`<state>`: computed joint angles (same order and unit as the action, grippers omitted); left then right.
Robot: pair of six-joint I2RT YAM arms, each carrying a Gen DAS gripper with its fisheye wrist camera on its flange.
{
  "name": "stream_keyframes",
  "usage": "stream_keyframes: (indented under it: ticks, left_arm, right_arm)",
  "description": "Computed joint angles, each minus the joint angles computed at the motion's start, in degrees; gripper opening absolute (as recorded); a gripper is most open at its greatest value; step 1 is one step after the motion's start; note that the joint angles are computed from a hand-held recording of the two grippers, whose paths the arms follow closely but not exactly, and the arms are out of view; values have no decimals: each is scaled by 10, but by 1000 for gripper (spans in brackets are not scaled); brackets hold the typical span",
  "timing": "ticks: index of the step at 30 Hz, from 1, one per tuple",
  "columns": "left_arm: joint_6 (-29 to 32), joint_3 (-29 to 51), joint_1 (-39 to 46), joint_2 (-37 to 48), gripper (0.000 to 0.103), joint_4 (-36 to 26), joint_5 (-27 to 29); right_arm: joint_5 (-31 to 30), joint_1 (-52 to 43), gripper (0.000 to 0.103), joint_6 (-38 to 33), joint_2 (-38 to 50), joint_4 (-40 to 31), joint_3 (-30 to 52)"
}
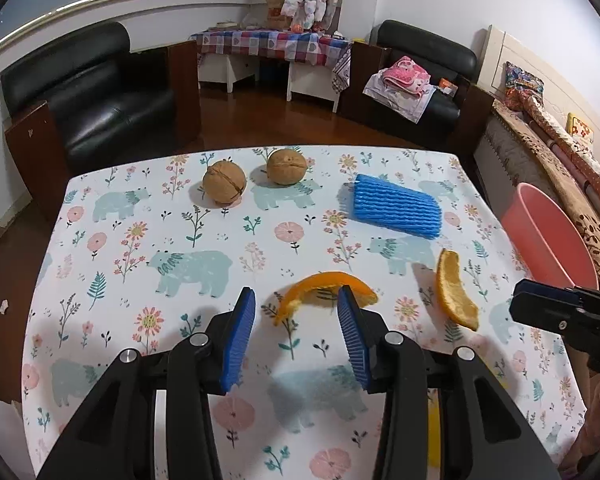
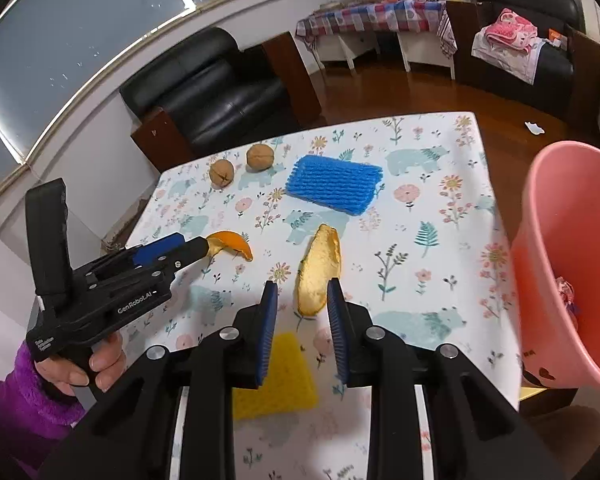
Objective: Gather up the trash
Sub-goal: 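Grasp the orange peel with the left gripper while the right grasps the yellow peel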
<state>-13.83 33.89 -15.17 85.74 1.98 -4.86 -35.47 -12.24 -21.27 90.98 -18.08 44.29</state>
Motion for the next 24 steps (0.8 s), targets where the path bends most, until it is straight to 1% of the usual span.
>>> stream_keyframes:
  ticks: [2, 8, 13, 14, 18, 20, 24]
  left_arm:
    - [6, 3, 4, 13, 40, 8, 9]
    - [22, 21, 3, 52, 39, 26, 18]
    - [32, 34, -2, 80, 14, 33, 23]
    - [31, 36, -2, 85, 7, 35, 24]
    - [23, 27, -6, 84, 5, 47, 24]
    - [12, 23, -6, 76, 5, 44, 26]
    - [-17, 1, 0, 40, 5, 37, 36]
  right_arm:
    - [17, 15, 26, 15, 10, 15, 0]
    - [44, 30, 26, 34, 33, 38, -1]
    - [54, 31, 26, 45, 47, 49, 6]
    - [54, 31, 26, 47, 49, 50, 7]
    - [54, 34, 26, 48, 59, 50, 11]
    - [52, 37, 26, 47, 61, 53, 9]
    - [53, 40, 26, 42, 62, 57, 1]
